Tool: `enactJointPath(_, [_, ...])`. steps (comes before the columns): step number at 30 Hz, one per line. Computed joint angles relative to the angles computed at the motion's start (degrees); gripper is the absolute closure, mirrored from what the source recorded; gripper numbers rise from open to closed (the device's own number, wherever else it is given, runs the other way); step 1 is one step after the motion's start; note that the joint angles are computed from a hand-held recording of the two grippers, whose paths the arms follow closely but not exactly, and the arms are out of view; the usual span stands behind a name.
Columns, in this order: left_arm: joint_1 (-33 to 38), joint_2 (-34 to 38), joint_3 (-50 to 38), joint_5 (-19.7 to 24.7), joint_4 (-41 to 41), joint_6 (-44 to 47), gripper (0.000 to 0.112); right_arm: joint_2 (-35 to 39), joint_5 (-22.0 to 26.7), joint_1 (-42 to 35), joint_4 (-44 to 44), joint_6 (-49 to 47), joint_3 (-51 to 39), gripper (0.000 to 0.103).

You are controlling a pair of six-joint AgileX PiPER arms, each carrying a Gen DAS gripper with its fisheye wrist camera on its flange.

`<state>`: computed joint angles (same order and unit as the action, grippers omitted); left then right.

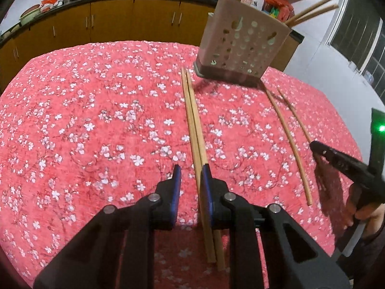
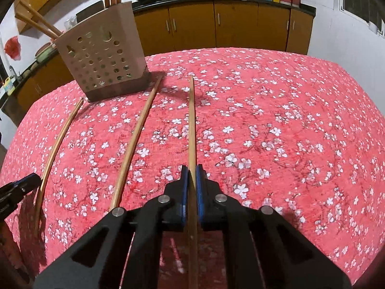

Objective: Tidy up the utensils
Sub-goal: 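Lower the right tool onto a wooden chopstick and close it while the left tool grasps another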

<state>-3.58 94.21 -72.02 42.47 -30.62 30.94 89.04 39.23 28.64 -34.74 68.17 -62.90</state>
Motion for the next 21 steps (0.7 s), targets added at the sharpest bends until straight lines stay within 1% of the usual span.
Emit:
enactJointPath(5, [-1.56, 0.27, -0.26, -1.16, 2.92, -2.29, 0.094, 0.02, -0.25, 0.86, 0.30, -0.82, -0.15, 0.096])
enactJointPath(8, [-3.98, -0.22, 0.54, -4.20, 7.64, -5.35, 0.094, 0.87, 0.15, 1.70, -0.85, -0.90, -0.76, 0.095])
enactJointPath(11, [-4.65, 0.15, 0.18, -4.87, 9.10, -6.90, 0.094, 0.84, -0.04, 1.63, -0.63, -1.19, -0.71, 0.095])
enactJointPath(12, [-4.85, 0.43, -0.10, -5.15, 9.70, -7.61, 0.095, 0.75, -0.26, 1.42, -0.34, -1.42, -0.61, 0.095])
enactJointPath(14, [-5.37, 0.90, -0.47, -6.11, 11.90, -9.61, 0.102, 0.61, -0.35, 1.35, -0.27, -1.60, -0.49, 0.095])
enactJointPath(15, [-5.47, 1.17, -0.76, -6.35, 12.71, -10.25, 0.104, 0.71, -0.08, 1.54, -0.53, -1.72, -0.63, 0.095])
enactJointPath(18, [-4.97, 2.40, -2.43, -6.26, 14.43, -11.97, 0.104, 1.17, 0.41, 1.53, -0.88, -2.83, -1.23, 0.095])
enactJointPath(21, [-2.93, 4.51, -5.46, -5.36, 15.39, -13.79, 0.104, 1.77, 0.30, 0.37, -1.48, -2.70, -1.68, 0.095])
